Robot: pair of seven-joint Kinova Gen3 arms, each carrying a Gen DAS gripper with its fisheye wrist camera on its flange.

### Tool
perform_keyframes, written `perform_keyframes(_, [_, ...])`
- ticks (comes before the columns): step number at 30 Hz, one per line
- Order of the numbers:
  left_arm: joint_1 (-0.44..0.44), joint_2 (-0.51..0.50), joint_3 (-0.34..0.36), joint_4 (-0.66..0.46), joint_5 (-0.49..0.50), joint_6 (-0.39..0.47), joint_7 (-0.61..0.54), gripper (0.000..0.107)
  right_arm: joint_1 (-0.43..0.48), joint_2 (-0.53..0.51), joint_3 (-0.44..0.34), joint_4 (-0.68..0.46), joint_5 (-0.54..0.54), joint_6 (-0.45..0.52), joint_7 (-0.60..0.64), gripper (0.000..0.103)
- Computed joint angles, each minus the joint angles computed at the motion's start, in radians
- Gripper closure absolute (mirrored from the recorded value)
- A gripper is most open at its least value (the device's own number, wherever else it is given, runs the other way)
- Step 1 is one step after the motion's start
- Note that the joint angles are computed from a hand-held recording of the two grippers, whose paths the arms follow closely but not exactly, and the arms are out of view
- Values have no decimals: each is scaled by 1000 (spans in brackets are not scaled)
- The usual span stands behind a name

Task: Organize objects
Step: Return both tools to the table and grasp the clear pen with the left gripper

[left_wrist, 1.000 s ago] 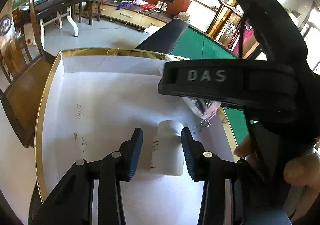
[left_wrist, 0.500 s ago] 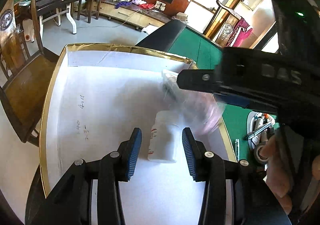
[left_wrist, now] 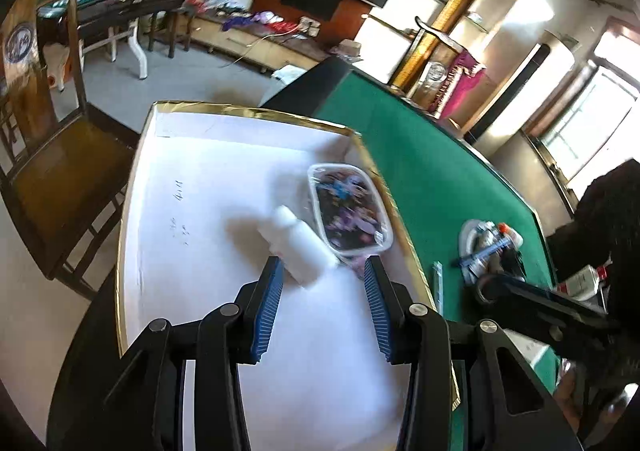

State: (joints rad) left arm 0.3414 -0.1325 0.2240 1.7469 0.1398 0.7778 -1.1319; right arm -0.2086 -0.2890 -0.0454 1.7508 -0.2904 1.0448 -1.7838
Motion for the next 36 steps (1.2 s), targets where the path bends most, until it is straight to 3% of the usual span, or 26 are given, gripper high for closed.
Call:
perform_keyframes(5, [48,-10,79,-17,-73,-2,42,65,159,-232,67,130,-140,89,169,24])
perform_keyframes(10, [132,58,174,-79,-183,3,156,63,79,-434,158,210,8,102,81,24])
perform_keyframes(13, [193,137,184,-144,-225,45,203,63,90,-516,210,237,56,123,80,24])
perform_keyframes(17, [283,241,164,-242,-309,109,268,63,111,-613,313,262,120,149,116,24])
perform_keyframes(23, [387,397,92,-420,-373,275,268,64,75,-664,485,257,148,155,122,24])
perform_keyframes(28, [472,479,20,-520,-434,374,248,66,49,-701,521,236,142,165,104,24])
perform_keyframes(31, [497,539,10,-588,-438,443,228,93,50,-718,516,238,150,164,89,24])
perform_keyframes(34, [573,575,-47,-637,-486,499,201,97,43,-728,519,243,158,160,76,24])
perform_keyframes(36, [585,569,-49,-627,-484,497,201,100,38,-726,527,249,172,155,71,24])
